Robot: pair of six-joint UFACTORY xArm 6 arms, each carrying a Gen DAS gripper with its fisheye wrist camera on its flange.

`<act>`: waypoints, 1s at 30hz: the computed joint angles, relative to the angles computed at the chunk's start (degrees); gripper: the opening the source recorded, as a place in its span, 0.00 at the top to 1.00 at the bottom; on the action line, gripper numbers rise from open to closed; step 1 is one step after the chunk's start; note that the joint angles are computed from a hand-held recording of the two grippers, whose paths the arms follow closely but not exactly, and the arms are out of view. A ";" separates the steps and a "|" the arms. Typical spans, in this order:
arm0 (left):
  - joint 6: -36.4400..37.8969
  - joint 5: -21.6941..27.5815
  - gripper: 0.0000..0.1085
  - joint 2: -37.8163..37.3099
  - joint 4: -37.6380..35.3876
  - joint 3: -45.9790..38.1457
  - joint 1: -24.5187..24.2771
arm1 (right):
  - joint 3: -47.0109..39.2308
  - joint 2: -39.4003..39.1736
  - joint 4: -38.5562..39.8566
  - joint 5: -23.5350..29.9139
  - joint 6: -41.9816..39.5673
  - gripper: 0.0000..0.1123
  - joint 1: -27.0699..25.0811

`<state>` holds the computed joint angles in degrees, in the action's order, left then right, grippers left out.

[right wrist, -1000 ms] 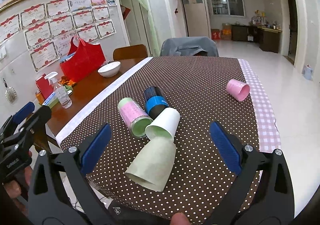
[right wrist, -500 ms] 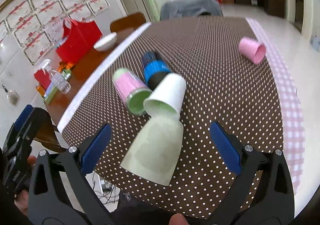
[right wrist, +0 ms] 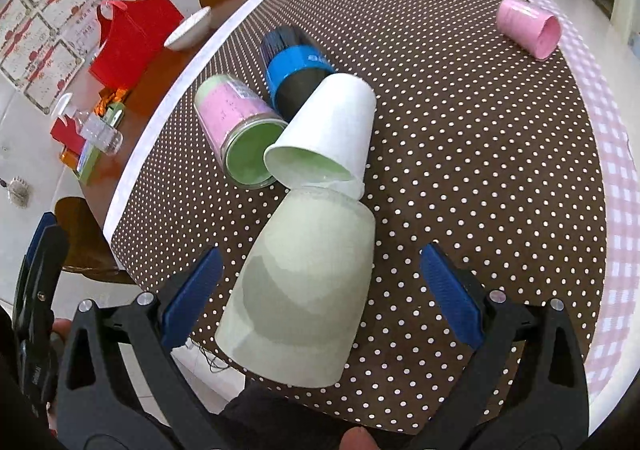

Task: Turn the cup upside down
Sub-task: 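Rotate the right tool to turn the pale green cup rim-down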

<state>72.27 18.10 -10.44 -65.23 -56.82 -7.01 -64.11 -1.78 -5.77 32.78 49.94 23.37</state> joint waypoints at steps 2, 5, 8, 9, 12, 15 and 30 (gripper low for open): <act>-0.38 0.16 0.09 0.47 0.28 -0.31 0.27 | -1.44 1.26 1.06 1.05 -1.06 0.14 -0.09; -0.89 0.41 0.09 1.03 0.57 -0.83 0.70 | -3.11 2.93 4.78 1.86 -3.58 0.14 -0.50; -1.44 0.62 0.09 1.49 0.95 -1.23 1.07 | -3.95 4.30 11.98 2.03 -8.03 0.14 -1.21; -1.62 0.77 0.09 1.68 1.07 -1.39 1.23 | -4.05 4.58 14.39 2.09 -9.56 0.14 -1.39; -2.01 0.92 0.09 2.04 1.25 -1.67 1.38 | -5.18 5.69 18.49 3.87 -12.22 0.14 -1.89; -2.05 1.10 0.09 2.17 1.28 -1.66 1.52 | -6.43 6.65 20.82 5.05 -13.71 0.14 -2.43; -1.68 0.62 0.09 1.09 1.62 -0.59 0.63 | -6.57 7.24 23.14 2.90 -17.99 0.32 -2.07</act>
